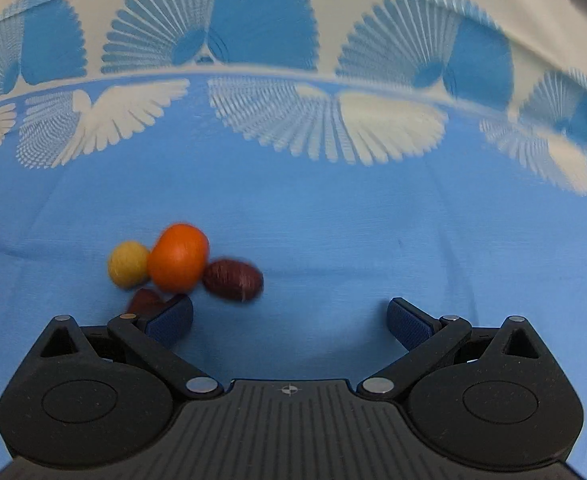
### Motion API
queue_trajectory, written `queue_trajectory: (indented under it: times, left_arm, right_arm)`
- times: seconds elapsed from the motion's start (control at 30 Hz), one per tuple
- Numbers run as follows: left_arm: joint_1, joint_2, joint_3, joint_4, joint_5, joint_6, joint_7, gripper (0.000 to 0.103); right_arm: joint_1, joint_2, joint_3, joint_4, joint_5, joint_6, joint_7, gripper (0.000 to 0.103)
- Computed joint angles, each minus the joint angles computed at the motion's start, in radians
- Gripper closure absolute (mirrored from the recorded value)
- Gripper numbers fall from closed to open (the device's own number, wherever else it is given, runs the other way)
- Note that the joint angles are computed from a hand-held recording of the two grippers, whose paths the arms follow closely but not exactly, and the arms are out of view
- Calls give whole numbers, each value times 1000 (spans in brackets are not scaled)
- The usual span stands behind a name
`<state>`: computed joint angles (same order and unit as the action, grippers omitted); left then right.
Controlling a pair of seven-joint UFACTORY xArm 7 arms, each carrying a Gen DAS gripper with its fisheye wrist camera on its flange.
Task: Organize fruits
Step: 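Grasp a yellow ball with the left tool while the right tool grasps a date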
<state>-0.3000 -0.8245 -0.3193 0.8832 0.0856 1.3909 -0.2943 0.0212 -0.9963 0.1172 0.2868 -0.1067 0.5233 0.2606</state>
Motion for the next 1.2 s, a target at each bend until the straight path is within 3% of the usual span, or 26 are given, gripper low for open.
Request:
queue_trajectory:
  times: [0.17,0.27,0.43,0.63,0.77,0.97,1.03,1.07,1.1,1.13,1.2]
  left_arm:
    - [8,128,-33,15,49,-178,-5,0]
    - [-2,228,-33,28,83,-319,8,0]
    - [-43,424,4,114,72,-463,56,0]
    - [-111,614,44,220,-2,-489,149,0]
    - [-129,685,39,244,53,-485,112,0]
    - [-142,725,60,258,82,-500,76,0]
    - [-138,727,47,266,115,-508,53,8]
    - [-153,720,62,261,81,-522,86,30]
    - [-162,711,71,262,30,-527,132,60]
    - [-164,701,67,259,21,-535,149,78]
    - [-165,687,65,258,19,-540,158,76]
  right_arm:
    - [-94,-54,48,-65,-43,-84,72,1]
    - [-151,-82,30,-91,-60,-99,96,1]
    - [-202,-119,1,-139,-83,-138,83,1]
    - [-210,-169,-29,-169,-85,-120,27,1]
    - [-209,-202,-55,-163,-58,-51,4,1]
    - [-212,-207,-28,-162,-53,-51,16,4]
    - [-193,-214,-55,-163,-44,-56,-6,16]
    - [-172,-223,-76,-165,-34,-64,-24,47]
    - [-154,-225,-88,-161,-26,-65,-41,80]
    - [-159,-224,-72,-151,-25,-52,-42,80]
    - [-197,-241,-38,-146,-28,-43,-11,80]
